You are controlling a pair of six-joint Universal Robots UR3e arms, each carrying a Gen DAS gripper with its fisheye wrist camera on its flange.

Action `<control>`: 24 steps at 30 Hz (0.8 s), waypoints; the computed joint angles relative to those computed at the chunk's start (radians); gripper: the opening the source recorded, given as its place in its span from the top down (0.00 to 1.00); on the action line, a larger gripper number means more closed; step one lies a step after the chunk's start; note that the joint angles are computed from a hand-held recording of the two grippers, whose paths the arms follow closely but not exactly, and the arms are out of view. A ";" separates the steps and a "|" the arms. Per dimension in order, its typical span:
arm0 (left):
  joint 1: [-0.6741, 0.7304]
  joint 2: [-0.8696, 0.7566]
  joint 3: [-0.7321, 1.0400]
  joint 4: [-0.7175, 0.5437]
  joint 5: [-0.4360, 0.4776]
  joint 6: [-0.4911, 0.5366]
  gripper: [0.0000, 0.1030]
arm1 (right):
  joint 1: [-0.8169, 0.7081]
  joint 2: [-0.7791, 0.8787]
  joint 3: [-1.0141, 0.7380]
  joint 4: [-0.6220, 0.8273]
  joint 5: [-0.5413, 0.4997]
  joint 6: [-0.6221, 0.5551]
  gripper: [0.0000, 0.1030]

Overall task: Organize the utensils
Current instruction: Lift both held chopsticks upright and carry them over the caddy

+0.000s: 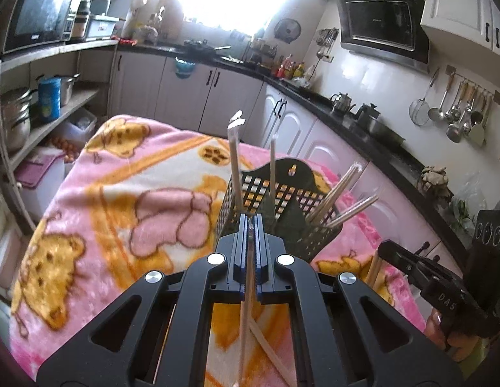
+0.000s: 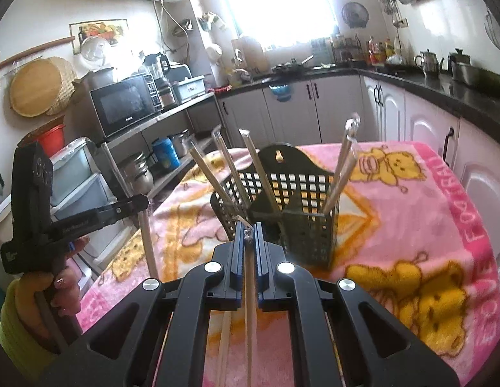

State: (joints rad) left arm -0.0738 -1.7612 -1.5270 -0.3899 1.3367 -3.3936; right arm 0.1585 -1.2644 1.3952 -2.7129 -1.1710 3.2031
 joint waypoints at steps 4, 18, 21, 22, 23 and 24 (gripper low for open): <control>-0.002 -0.016 0.052 -0.018 -0.001 0.001 1.00 | -0.003 0.009 -0.029 0.001 0.005 -0.002 0.94; -0.052 -0.158 0.434 -0.170 0.017 0.035 1.00 | -0.032 0.077 -0.213 0.007 0.008 0.021 0.94; -0.065 -0.212 0.572 -0.226 0.013 0.046 1.00 | -0.039 0.105 -0.297 0.033 0.010 0.025 0.94; -0.068 -0.228 0.612 -0.242 0.013 0.049 1.00 | -0.041 0.113 -0.322 0.040 0.010 0.025 0.94; -0.076 -0.252 0.669 -0.265 0.017 0.052 1.00 | -0.042 0.120 -0.341 0.043 0.007 0.026 0.94; -0.084 -0.275 0.724 -0.286 0.020 0.057 1.00 | -0.044 0.129 -0.368 0.051 0.006 0.028 0.94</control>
